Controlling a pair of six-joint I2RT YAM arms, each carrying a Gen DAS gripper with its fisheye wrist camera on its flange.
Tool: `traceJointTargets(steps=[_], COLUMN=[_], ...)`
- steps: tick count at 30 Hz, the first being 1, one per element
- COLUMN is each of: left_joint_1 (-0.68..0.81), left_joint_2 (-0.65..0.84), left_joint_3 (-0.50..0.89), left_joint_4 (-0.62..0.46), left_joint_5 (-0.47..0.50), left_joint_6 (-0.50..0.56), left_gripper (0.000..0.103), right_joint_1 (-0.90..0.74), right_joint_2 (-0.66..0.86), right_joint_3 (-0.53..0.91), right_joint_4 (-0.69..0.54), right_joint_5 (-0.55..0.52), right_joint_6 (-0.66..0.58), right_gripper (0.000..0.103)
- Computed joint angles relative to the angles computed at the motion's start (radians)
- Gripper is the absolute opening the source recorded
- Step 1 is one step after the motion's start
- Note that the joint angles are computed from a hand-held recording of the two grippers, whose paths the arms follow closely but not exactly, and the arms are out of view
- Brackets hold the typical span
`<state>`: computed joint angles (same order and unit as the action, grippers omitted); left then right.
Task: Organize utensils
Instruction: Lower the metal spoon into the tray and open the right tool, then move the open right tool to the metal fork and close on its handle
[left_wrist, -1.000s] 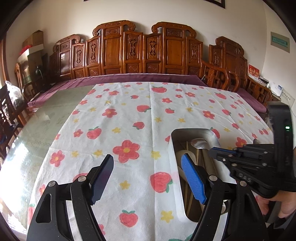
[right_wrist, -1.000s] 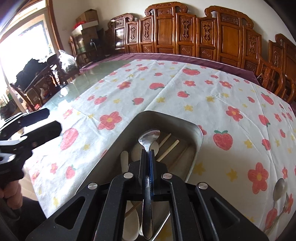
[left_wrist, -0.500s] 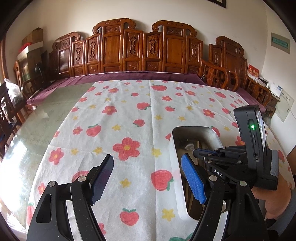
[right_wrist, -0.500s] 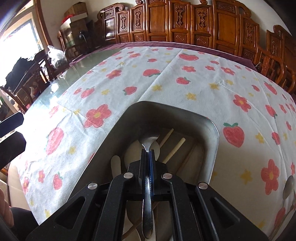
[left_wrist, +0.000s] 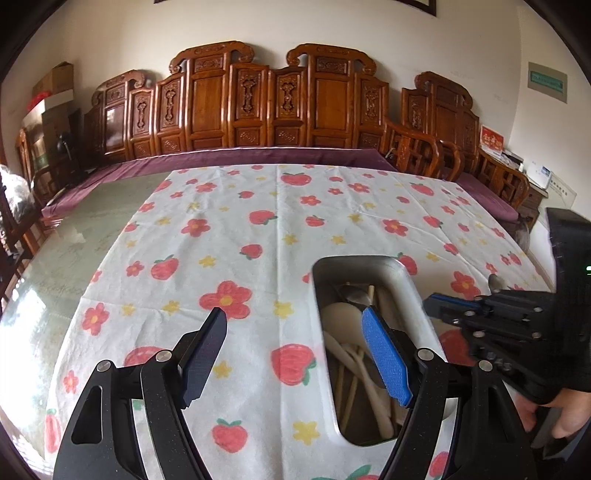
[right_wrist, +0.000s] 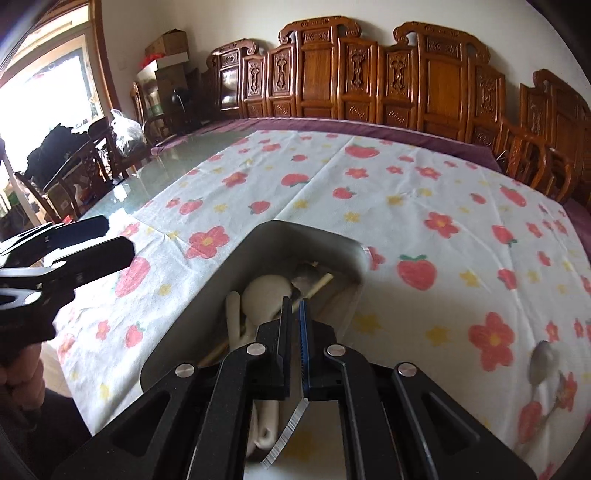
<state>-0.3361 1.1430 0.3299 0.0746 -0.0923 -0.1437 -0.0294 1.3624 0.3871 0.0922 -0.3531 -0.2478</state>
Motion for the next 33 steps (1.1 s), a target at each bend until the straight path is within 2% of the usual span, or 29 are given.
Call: traceJointTargets(steps=[4,6,8,11,15,19,24,33], left_joint_1=[-0.100,-0.148,-0.189,-0.249,-0.332,-0.425,-0.510,-0.555], left_joint_2=[0.047,0.068,0.093,0.134,0.195,0.265,0.330,0.387], left_joint_3=[0.021,0.032,0.046,0.065,0.088,0.115,0.139,0.166], left_joint_4=[0.016,0.026,0.033,0.045,0.070,0.089,0.112,0.134], left_joint_5=[-0.046,-0.066,-0.081,-0.094,-0.095,-0.120,-0.142,-0.137], left_joint_6=[-0.030,-0.049,-0.069,-0.103,-0.151,-0.178,-0.206,-0.217], left_gripper=[0.072,0.072,0.072,0.072,0.072,0.072,0.072,0.072], right_joint_1=[-0.165,-0.256,-0.348,-0.474,-0.649,-0.802,-0.887,-0.841], right_joint_2=[-0.122,-0.141,-0.149,-0.142,-0.101,0.016,0.201,0.443], right_joint_3=[-0.031,-0.029,-0.023,-0.011,0.008,0.042,0.107,0.176], right_joint_4=[-0.102,-0.147,-0.191,-0.245,-0.286,-0.258,-0.182,-0.022], right_joint_5=[-0.047,-0.088,-0.119,-0.160,-0.196,-0.188,-0.152,-0.028], right_joint_6=[-0.109,-0.166,-0.234,-0.336,-0.493,-0.614,-0.640,-0.534], right_gripper=[0.006,0.013,0.015,0.016,0.028,0.029,0.029,0.029])
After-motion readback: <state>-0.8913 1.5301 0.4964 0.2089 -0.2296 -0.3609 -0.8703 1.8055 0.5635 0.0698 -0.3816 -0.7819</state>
